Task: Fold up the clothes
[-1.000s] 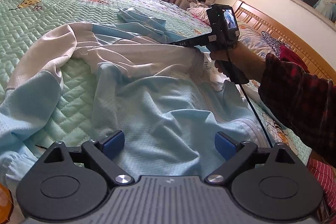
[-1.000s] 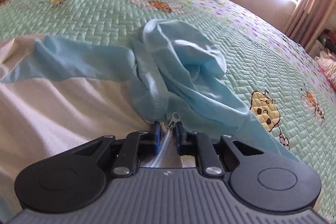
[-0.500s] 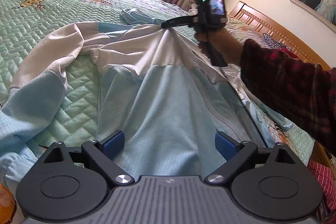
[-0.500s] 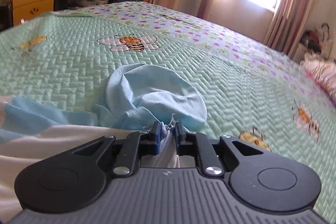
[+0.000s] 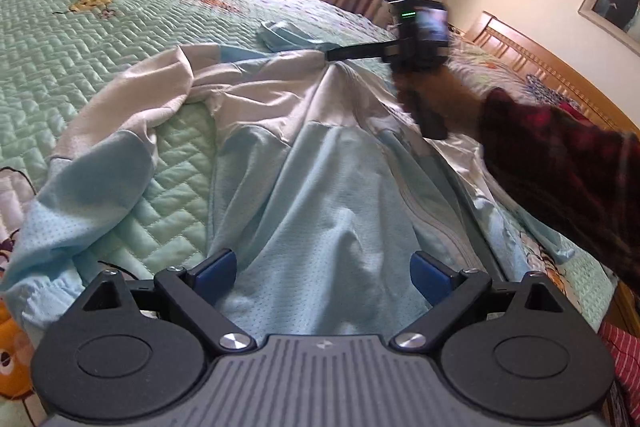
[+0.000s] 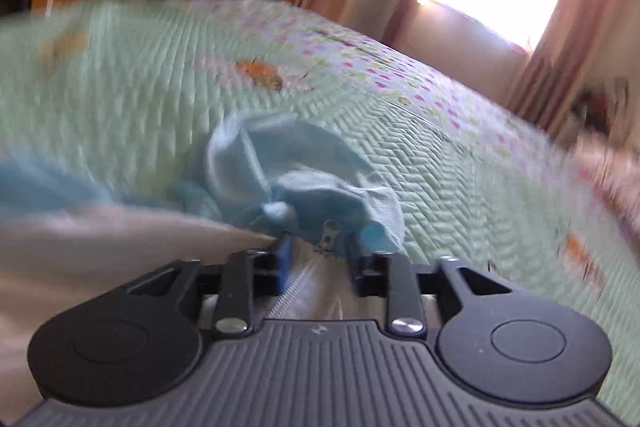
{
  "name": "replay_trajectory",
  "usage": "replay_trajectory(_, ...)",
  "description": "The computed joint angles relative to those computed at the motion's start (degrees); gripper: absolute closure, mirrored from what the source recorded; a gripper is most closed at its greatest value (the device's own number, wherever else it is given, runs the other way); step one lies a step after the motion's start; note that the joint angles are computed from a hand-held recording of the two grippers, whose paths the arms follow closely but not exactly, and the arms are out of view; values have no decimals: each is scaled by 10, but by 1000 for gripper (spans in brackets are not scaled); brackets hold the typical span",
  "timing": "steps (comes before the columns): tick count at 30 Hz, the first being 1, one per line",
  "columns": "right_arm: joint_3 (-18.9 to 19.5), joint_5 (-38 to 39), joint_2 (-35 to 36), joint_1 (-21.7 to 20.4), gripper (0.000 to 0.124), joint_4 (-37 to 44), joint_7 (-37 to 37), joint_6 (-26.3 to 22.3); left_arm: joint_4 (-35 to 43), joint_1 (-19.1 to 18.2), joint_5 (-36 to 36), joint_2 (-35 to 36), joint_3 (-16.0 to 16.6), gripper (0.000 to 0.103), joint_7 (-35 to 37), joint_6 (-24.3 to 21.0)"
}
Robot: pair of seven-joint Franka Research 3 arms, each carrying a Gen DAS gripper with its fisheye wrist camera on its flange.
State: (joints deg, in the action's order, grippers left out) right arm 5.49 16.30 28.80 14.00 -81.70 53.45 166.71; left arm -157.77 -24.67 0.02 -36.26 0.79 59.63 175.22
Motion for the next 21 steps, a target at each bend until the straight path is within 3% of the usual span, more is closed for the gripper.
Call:
replay_trajectory(1,27,35,-27,-25,72,-25,-8,-1,0,8,0,-3,-8,9,-8,-4)
replay_trajectory(3,72,123,-80,-71,71,-72,-36,-11,1,22,1,-9,-23,9,-25,-13)
replay_trajectory(6,114,307,-210,-140,68,-192,-138,-75,1,40,3,-29,-43,9,-54,-29)
replay_trajectory(7,109,361,-253,-152,68,-225,-162,-114,0,41,5,-38,-47,9,-61,-31)
replay_trajectory(10,49,485,-388,-170,68,-341,-236,-319,-2,31,15,-62,-52,8,-66,-42)
replay_trajectory(14,-31,491,-517,-152,68,-472,-223,-494,-2,-2,24,-77,-53,6,-54,-62)
replay_trajectory(16,-55,514,-551,-134,68,-521,-200,-531,0,-21,27,-72,-55,6,-42,-71)
replay_trajectory(18,-77,521,-564,-112,69,-553,-173,-562,4,-9,45,-65,-81,5,-36,-92)
replay_trajectory(19,-66,503,-569,-108,71,-566,-165,-543,6,12,58,-63,-104,5,-46,-113)
replay_trajectory(20,-36,466,-578,-118,74,-581,-156,-493,12,29,68,-57,-124,7,-60,-145)
replay_trajectory(21,-20,431,-586,-120,87,-599,-131,-439,14,38,72,-54,-134,9,-74,-167)
